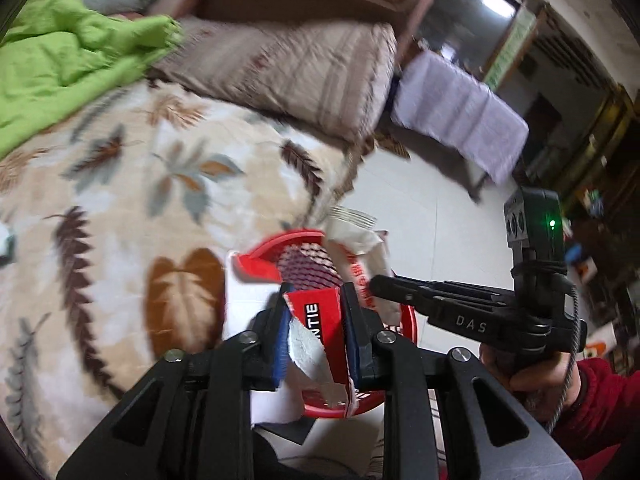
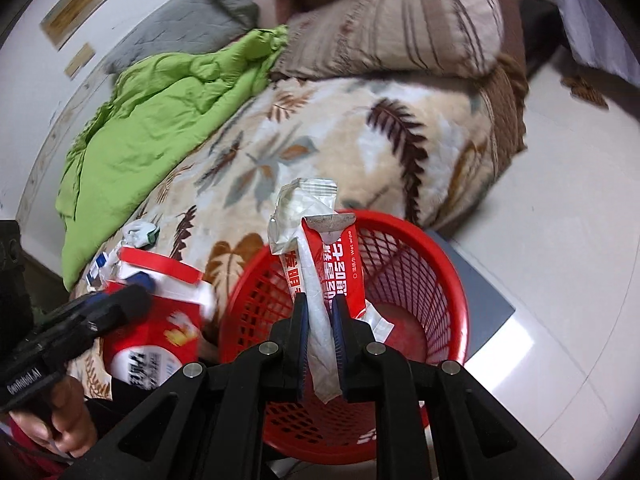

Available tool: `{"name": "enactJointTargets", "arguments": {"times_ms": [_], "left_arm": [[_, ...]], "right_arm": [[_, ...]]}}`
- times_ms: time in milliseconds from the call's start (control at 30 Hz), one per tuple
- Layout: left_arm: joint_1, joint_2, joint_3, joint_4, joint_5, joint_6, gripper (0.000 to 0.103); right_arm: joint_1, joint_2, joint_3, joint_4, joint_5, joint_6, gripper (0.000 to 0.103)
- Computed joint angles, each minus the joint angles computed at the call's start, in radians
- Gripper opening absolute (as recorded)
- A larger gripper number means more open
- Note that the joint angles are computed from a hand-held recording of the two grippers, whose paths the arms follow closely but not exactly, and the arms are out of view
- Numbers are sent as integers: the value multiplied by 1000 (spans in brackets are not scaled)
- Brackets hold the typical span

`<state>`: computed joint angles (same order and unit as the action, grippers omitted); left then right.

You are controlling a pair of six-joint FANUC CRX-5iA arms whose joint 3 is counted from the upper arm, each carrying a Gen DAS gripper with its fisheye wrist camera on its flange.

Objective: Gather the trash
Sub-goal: 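Carry both items over the red basket and open both tools to drop them, then move both tools back over the trash on the bed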

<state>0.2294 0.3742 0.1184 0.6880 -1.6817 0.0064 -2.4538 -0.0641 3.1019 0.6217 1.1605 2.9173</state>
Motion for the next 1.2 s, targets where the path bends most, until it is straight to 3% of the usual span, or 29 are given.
{"name": "enactJointTargets", "arguments": {"times_ms": [67,133,300,433,667,933,1033,1200], "left_arm": [[-17,-18,-24,-19,22,3,43],[-18,-27,-39,-14,32,7,52],[-7,-21,-27,5,53,30,55],[31,-30,-34,48,117,29,63],[107,29,57,97,171,99,64],[187,153,235,112,224,276,65],[219,202,309,114,249,339,65],[261,275,419,113,292,431,66]], "right_arm": [[2,5,9,0,10,-14,36],[11,9,8,13,30,-22,45],[23,13,-13,42,65,3,46],[19,-20,-57,51,58,66,46],[-13,-114,-166,32,-48,221,46],[-73,-265,-333,-94,-185,482,46],[-101,-331,-392,-194,-246,617,46],[-125,-492,-588,-332,-230,851,46]]}}
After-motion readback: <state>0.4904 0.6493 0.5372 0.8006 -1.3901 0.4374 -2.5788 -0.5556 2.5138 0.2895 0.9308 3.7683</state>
